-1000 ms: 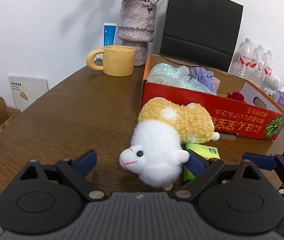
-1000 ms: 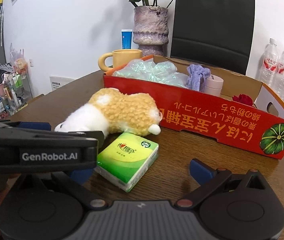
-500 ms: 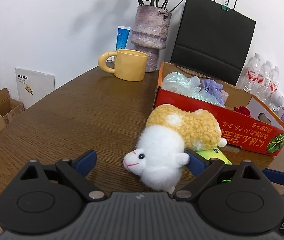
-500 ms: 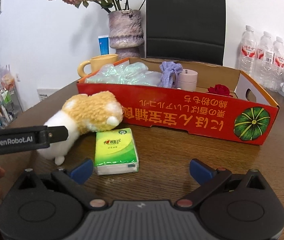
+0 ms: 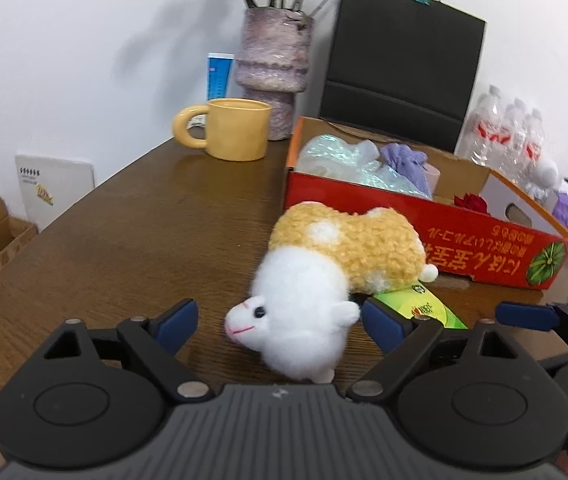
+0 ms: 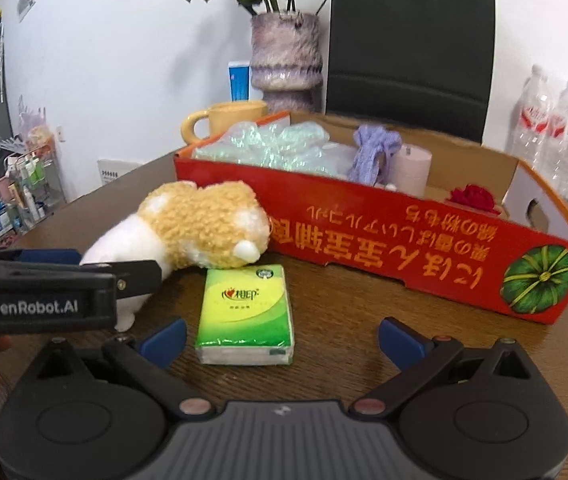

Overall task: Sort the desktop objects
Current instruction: 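Grasp the white plush sheep with the left tool while the right tool grasps the green tissue pack, then carry the plush sheep with the left tool while the right tool carries the tissue pack over the box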

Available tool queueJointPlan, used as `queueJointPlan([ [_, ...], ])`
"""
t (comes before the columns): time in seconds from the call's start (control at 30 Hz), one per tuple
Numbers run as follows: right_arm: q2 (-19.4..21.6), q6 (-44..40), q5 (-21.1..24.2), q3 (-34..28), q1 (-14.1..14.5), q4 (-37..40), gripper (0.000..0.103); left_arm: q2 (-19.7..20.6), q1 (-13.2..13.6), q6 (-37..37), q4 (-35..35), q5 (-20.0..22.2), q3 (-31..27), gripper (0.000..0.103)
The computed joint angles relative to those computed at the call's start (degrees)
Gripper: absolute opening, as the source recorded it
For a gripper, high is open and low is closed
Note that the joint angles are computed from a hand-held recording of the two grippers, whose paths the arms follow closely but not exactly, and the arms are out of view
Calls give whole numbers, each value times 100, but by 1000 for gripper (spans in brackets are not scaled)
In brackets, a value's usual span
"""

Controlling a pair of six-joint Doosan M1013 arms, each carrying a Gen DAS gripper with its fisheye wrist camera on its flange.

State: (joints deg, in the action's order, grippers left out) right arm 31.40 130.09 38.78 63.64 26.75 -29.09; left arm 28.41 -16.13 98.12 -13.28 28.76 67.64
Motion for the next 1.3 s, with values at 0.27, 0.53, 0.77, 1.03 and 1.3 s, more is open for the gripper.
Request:
queueJointPlan([
  [0.27,90,-584,85,-151,-15,372,93,85,5,13,97,158,-125,71],
  [0.53,35,-570,-107,-53,-26,360,71,49,28,120,-56,123,-56,64],
  [0.77,-25,-648,-249,37,-14,379,47,37,49,169,-182,146,-46,63],
  [1.03,-86,-669,-389,141,-54,531,47,34,66,199,-283,153,-39,63],
  [1.3,-141,-467,-516,246,-63,404,46,-7,79,335,-443,39,40,62],
])
